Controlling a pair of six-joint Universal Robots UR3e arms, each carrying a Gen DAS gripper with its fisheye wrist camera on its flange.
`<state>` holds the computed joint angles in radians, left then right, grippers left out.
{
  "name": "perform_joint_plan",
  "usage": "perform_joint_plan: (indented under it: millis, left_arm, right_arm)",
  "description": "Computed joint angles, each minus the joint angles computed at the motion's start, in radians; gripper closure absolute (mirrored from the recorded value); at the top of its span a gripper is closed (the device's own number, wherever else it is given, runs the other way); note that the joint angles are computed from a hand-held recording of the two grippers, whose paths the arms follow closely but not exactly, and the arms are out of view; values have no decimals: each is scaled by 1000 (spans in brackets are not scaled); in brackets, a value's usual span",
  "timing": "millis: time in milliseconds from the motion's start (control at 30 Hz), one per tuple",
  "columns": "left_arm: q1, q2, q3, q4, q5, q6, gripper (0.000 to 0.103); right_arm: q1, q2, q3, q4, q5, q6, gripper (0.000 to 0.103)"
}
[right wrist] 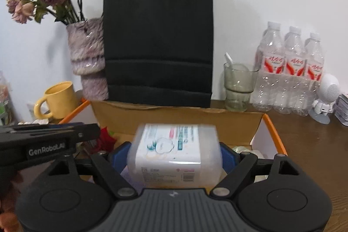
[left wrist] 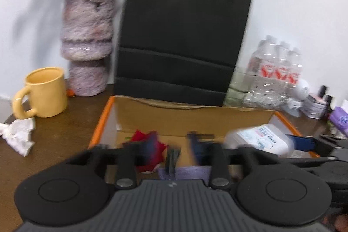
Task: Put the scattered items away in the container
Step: 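Carry black item and wipes container into the box and open both tools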
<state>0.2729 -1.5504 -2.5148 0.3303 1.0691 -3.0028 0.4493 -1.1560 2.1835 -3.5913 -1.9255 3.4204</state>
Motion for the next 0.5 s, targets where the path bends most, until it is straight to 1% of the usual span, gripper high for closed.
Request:
perform_joint_plan:
  millis: [33,67,100,167,233,500]
  left_arm:
    - [-23,-5,6,20,70,-37,18]
    - [-31,-13,6,50,113,-70,0]
    - [-17,-10,-3,65,106,-84,0]
    - [34,33,-8,-2,39,-84,0]
    - [58,56,-13,-32,10,-94,0]
    - [43,58,-14,-28,22,-76,0]
  right_arm:
    - [-1,-18,5,20,-10,7,12]
    - [-5,-38,16,30,-17,10,0]
    - [-13,-60,32,27,-10,5,0]
    - [-38,-105,67,25,26,1,0]
    - [-50,-130,86,21,40,9,0]
    - [-48,-149,88,34,36,0,0]
